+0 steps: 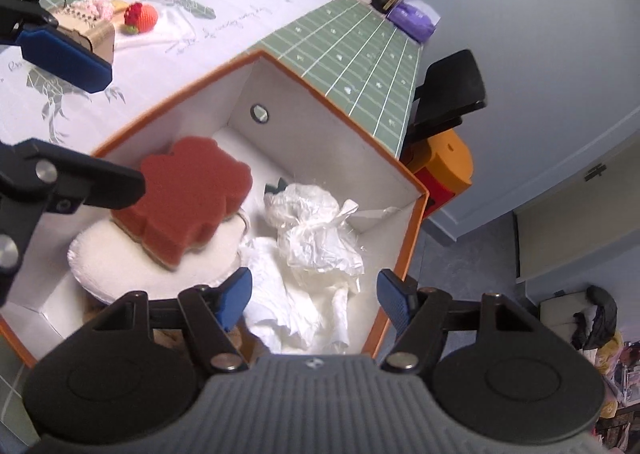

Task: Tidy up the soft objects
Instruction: 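Move both grippers back from the shoebox toward the radio box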

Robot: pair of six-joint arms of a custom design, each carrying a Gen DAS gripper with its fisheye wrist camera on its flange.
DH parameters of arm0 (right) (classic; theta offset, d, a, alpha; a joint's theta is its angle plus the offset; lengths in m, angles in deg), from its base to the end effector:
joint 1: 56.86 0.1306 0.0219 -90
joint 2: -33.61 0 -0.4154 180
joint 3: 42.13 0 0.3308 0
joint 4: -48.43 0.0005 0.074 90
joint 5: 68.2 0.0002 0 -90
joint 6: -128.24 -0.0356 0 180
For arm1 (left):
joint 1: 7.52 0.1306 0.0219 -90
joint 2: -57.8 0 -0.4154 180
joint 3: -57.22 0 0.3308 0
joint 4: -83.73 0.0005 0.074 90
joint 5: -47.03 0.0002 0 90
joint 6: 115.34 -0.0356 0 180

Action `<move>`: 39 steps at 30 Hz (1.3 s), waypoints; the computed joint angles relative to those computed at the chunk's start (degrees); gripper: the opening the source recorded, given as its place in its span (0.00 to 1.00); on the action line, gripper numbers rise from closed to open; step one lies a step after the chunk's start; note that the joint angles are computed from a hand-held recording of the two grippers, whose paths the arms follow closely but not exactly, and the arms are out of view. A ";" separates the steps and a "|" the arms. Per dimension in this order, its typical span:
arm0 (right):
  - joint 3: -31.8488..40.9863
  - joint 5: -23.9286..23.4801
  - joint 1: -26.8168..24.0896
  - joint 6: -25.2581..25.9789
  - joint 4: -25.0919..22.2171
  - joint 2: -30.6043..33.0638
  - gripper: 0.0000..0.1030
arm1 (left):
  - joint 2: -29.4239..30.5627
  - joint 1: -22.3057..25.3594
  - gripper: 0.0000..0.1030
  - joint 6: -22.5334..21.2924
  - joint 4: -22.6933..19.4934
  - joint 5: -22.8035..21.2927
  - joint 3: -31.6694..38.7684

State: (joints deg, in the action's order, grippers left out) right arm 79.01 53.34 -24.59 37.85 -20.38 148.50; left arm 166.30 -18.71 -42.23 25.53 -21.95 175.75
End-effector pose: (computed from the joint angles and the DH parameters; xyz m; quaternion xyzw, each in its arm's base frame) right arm 0.4951 0.2900 0.4507 -0.1948 0.9167 -0.1892 0.2933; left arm 0.5378 -0.1199 0.5021 0.2860 0.8752 -0.1527 0.3590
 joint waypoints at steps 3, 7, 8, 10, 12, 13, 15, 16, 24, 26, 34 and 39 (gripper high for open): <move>-0.71 1.82 1.81 -1.92 2.29 -0.89 0.66 | -2.89 1.72 0.77 -0.03 5.30 1.51 -4.82; -2.43 3.79 4.99 -3.31 6.38 -1.95 0.66 | -5.67 4.84 0.77 1.03 11.32 4.12 -9.95; -2.41 3.86 5.83 -3.60 7.50 -1.81 0.66 | -6.47 5.62 0.77 1.47 12.70 4.51 -11.25; -2.77 3.57 7.43 -4.07 9.69 -1.72 0.66 | -7.86 6.91 0.77 2.38 15.37 4.62 -13.66; -2.80 3.36 9.01 -4.13 11.55 -1.27 0.66 | -9.18 8.12 0.77 2.63 18.15 4.26 -16.04; -2.68 3.40 9.93 -4.25 12.41 -0.94 0.66 | -10.02 8.79 0.77 2.53 19.74 3.80 -17.40; -2.65 2.83 11.27 -4.49 14.28 -0.43 0.66 | -11.43 9.82 0.77 2.62 22.95 2.74 -20.02; -2.72 2.42 11.91 -4.70 15.33 -0.22 0.66 | -11.90 10.39 0.77 2.89 24.01 2.46 -20.96; -3.24 1.31 15.92 -9.01 23.24 2.80 0.66 | -12.63 16.56 0.77 6.67 26.47 5.72 -24.87; -3.33 1.66 16.55 -11.00 24.48 3.74 0.66 | -12.34 17.73 0.77 7.70 27.21 5.80 -25.32; -2.21 2.04 17.53 -20.48 26.46 7.54 0.66 | -10.43 21.31 0.77 9.71 27.80 5.66 -25.41; 1.35 0.21 17.11 -22.08 25.18 9.88 0.66 | -8.08 22.51 0.77 10.68 24.55 7.25 -22.29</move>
State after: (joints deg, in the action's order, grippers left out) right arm 80.36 53.56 -7.47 15.77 4.80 158.38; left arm 158.21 3.80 -31.55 50.08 -14.69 153.46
